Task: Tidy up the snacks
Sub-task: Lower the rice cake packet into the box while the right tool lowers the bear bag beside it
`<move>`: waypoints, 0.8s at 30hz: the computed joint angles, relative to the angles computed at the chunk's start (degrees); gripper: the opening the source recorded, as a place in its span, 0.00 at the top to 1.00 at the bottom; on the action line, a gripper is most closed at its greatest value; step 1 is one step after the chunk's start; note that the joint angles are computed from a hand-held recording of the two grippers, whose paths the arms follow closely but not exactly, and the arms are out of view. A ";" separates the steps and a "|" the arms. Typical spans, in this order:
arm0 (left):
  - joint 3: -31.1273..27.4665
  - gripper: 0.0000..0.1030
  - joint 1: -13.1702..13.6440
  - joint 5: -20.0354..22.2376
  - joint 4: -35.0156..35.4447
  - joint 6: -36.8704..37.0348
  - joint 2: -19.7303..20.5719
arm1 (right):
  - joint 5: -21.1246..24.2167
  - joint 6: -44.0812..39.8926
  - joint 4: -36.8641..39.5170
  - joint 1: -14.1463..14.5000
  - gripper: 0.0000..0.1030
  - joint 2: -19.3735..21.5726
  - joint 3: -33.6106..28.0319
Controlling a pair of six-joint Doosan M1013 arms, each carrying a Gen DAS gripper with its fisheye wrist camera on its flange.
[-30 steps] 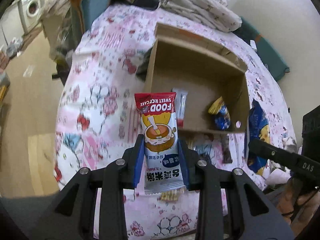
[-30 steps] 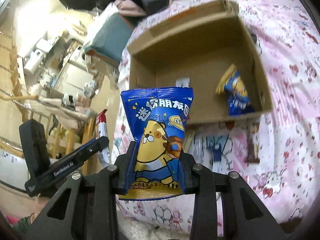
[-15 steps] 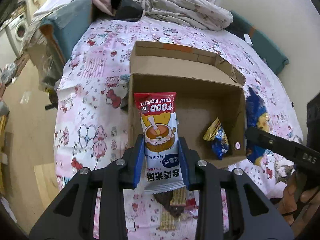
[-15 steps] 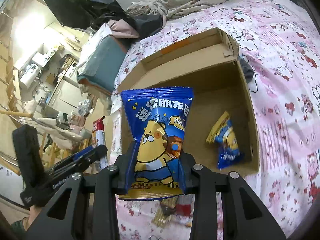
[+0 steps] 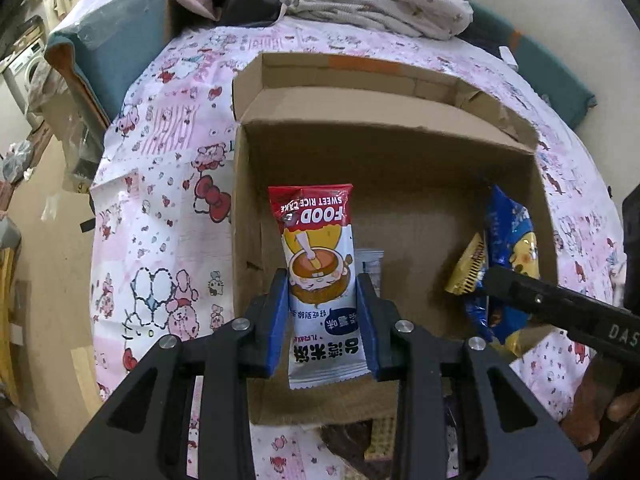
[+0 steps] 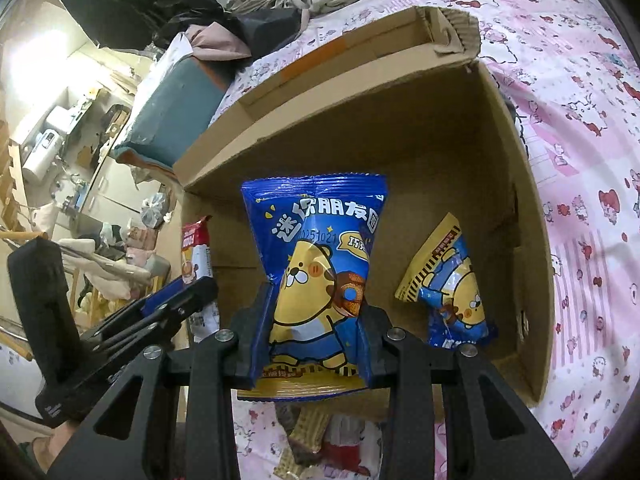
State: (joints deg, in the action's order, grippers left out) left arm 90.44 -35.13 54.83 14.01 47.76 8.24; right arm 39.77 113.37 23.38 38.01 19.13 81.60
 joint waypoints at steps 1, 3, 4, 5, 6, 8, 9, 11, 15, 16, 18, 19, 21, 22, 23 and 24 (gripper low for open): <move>0.14 0.72 0.08 -0.46 -0.05 0.22 0.09 | -0.07 -0.13 0.01 -0.02 0.64 0.09 0.04; 0.28 0.72 -0.16 -0.81 1.09 0.31 0.33 | -0.16 0.87 -1.51 0.11 0.62 0.25 -0.01; 0.20 0.72 -0.27 -0.69 1.31 0.45 0.45 | -0.31 0.98 -1.93 0.16 0.61 0.33 0.04; 0.10 0.72 -0.27 -0.63 0.95 0.89 0.60 | -0.56 0.41 -1.44 0.13 0.61 0.39 0.16; -0.05 0.72 -0.23 -0.61 0.55 1.24 0.74 | -0.73 0.13 -1.12 0.10 0.61 0.44 0.28; -0.39 0.72 -0.21 -0.40 0.02 1.77 1.06 | -1.24 0.15 -0.45 -0.11 0.61 0.57 0.76; -0.49 0.72 -0.28 -0.36 0.15 1.75 1.17 | -1.36 0.11 0.17 -0.23 0.61 0.62 0.91; -0.71 0.72 -0.45 -0.29 0.49 1.79 1.32 | -1.29 -0.10 1.05 -0.43 0.61 0.74 1.06; -1.01 0.72 -0.29 -0.44 -0.61 3.15 1.55 | -1.48 0.39 0.33 -0.32 0.60 0.73 0.88; -1.30 0.72 -0.28 0.10 -1.10 3.64 1.76 | -1.12 1.37 -1.59 -0.15 0.60 0.81 0.63; -1.56 0.72 -0.36 0.62 -1.41 3.82 1.98 | -1.53 1.02 -2.31 -0.02 0.60 0.71 0.68; -1.63 0.70 -0.48 0.72 -1.17 3.74 2.04 | -1.44 0.80 -2.07 -0.02 0.60 0.75 0.64; -1.76 0.62 -0.76 0.97 -0.22 3.51 2.08 | -1.47 0.25 -1.21 -0.11 0.59 0.73 0.68; -1.75 0.54 -0.98 0.85 0.58 3.14 2.01 | -1.85 0.19 -0.98 -0.11 0.58 0.64 0.79; -1.65 0.49 -1.18 0.65 1.59 2.60 1.86 | -2.10 0.42 -1.20 -0.10 0.54 0.56 0.91; -1.51 0.41 -1.19 0.36 2.05 2.28 1.70 | -2.33 1.28 -2.01 -0.02 0.51 0.39 1.09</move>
State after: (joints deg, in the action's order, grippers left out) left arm 88.93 -36.33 55.19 16.06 50.03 9.93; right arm 37.44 114.65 21.37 37.99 19.52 82.69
